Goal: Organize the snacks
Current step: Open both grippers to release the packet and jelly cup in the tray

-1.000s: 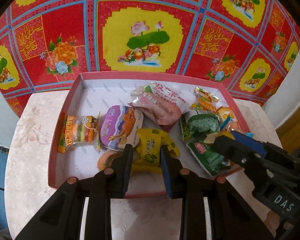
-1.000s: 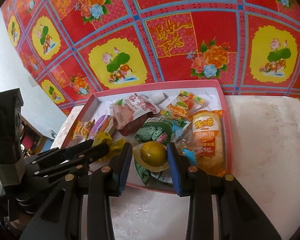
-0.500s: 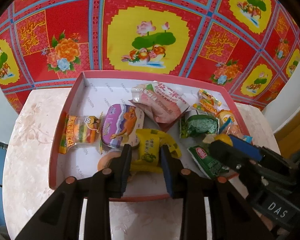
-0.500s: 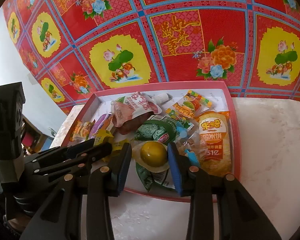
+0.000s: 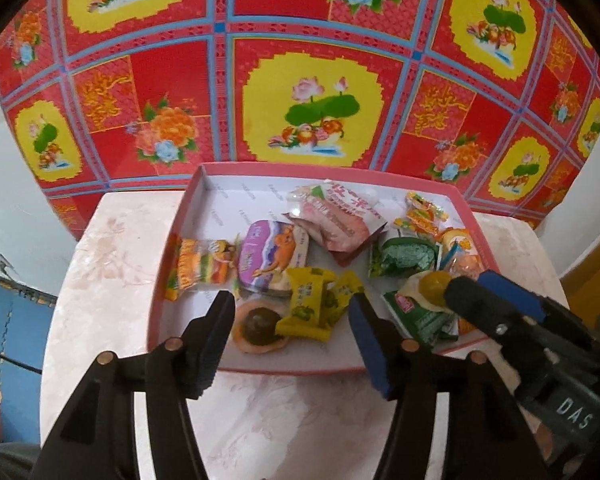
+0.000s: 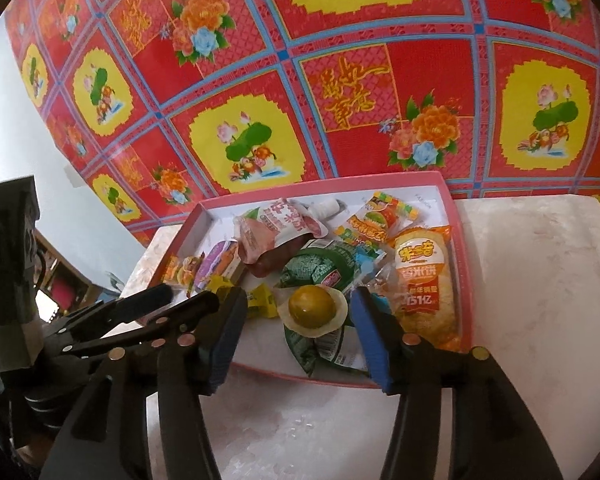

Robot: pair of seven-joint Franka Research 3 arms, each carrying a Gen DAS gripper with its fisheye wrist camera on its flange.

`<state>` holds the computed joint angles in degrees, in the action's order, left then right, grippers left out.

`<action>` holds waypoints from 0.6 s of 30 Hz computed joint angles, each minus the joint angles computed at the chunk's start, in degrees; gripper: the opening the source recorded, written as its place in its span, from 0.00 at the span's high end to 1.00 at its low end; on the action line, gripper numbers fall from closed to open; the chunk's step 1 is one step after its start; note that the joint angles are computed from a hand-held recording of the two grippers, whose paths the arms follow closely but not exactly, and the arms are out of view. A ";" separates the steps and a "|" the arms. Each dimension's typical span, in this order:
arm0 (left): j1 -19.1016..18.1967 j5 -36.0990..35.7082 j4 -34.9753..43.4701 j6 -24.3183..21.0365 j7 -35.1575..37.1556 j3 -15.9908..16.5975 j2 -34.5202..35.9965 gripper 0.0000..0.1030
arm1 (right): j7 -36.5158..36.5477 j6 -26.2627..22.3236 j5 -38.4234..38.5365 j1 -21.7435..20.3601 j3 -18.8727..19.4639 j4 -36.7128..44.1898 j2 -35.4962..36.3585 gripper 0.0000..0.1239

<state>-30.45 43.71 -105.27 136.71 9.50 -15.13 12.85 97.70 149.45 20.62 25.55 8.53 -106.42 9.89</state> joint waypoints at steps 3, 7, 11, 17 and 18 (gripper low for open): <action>-0.32 -0.35 -0.49 -1.51 -0.88 -0.25 -0.79 0.39 | 0.43 0.46 -0.25 0.04 -0.11 -1.02 -1.11 0.55; -0.49 -0.49 -1.78 -2.14 -2.06 -0.81 -2.09 0.39 | 2.44 0.61 -2.78 0.44 -0.46 -2.45 -2.65 0.52; -0.72 -0.84 -2.48 -3.10 -2.83 -1.40 -2.62 0.39 | 4.92 1.05 -5.54 0.74 -0.57 -4.27 -4.28 0.49; -0.93 -0.94 -4.13 -2.85 -3.86 -2.04 -3.27 0.39 | 5.87 0.67 -6.59 0.73 -0.09 -7.48 -6.73 0.47; -0.96 -0.98 -4.28 -2.79 -3.86 -2.13 -3.26 0.39 | 5.59 0.43 -6.06 0.66 0.01 -8.02 -7.13 0.47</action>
<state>-31.41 42.73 -109.55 133.91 5.64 -17.25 9.59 103.29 149.88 14.56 26.21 8.54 -114.44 2.76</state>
